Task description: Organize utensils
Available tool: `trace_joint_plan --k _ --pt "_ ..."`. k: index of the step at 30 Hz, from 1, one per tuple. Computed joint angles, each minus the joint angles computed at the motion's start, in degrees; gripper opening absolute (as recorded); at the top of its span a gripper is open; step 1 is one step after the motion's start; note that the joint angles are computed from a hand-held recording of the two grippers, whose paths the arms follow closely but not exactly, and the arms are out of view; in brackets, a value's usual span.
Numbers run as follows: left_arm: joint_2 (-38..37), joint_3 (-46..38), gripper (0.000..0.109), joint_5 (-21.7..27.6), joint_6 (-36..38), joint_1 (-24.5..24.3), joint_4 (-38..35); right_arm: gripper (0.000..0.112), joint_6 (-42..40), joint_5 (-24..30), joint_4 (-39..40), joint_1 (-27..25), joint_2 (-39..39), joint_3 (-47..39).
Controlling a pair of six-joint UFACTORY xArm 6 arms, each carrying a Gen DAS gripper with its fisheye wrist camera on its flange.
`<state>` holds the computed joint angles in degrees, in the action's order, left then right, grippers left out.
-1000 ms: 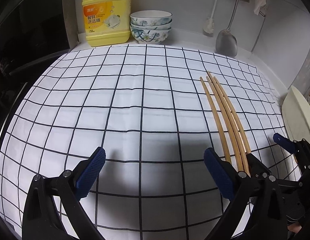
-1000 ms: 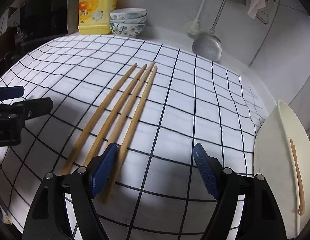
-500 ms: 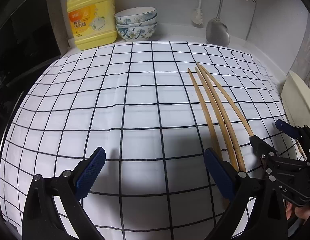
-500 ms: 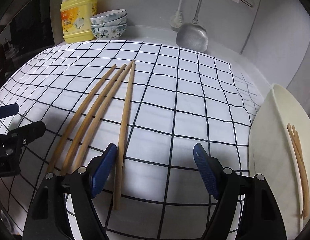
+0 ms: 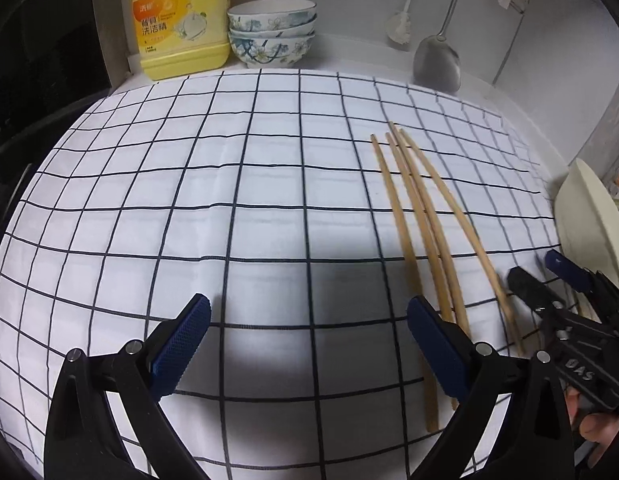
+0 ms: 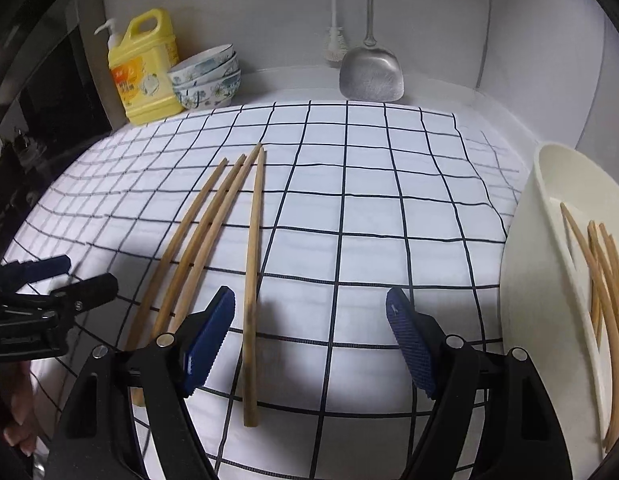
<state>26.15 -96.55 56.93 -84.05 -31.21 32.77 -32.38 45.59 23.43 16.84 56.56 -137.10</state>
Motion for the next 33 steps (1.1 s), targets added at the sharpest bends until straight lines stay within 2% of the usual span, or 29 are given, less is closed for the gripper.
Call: trace_joint_plan --k 3,9,11,17,22,27,33 --pt "1.0 -1.4 0.097 0.7 2.5 0.6 -2.8 0.074 2.0 4.9 1.0 -0.8 3.6 -6.9" --pt "2.0 -3.2 0.097 1.3 2.7 0.0 -2.6 0.074 1.1 4.3 1.0 -0.4 2.2 -4.3" --pt "2.4 -4.0 0.097 1.8 3.4 -0.2 -2.7 0.074 2.2 6.9 -0.6 -0.3 4.3 -7.8" --pt "3.7 -6.2 0.097 3.8 5.0 -1.0 -1.2 0.074 3.4 3.3 -5.1 0.5 2.5 -3.6" --pt "3.6 -6.1 0.097 1.3 5.7 -0.4 -2.3 0.074 3.6 4.3 -4.4 0.2 3.3 -5.0" --pt "5.8 -9.3 0.097 3.1 7.9 0.2 -3.5 0.074 3.4 4.3 -4.2 0.1 3.0 -4.7" --pt "7.3 -10.8 0.097 2.3 9.9 0.8 -6.0 0.074 3.9 4.4 -4.5 0.2 3.1 -4.9"
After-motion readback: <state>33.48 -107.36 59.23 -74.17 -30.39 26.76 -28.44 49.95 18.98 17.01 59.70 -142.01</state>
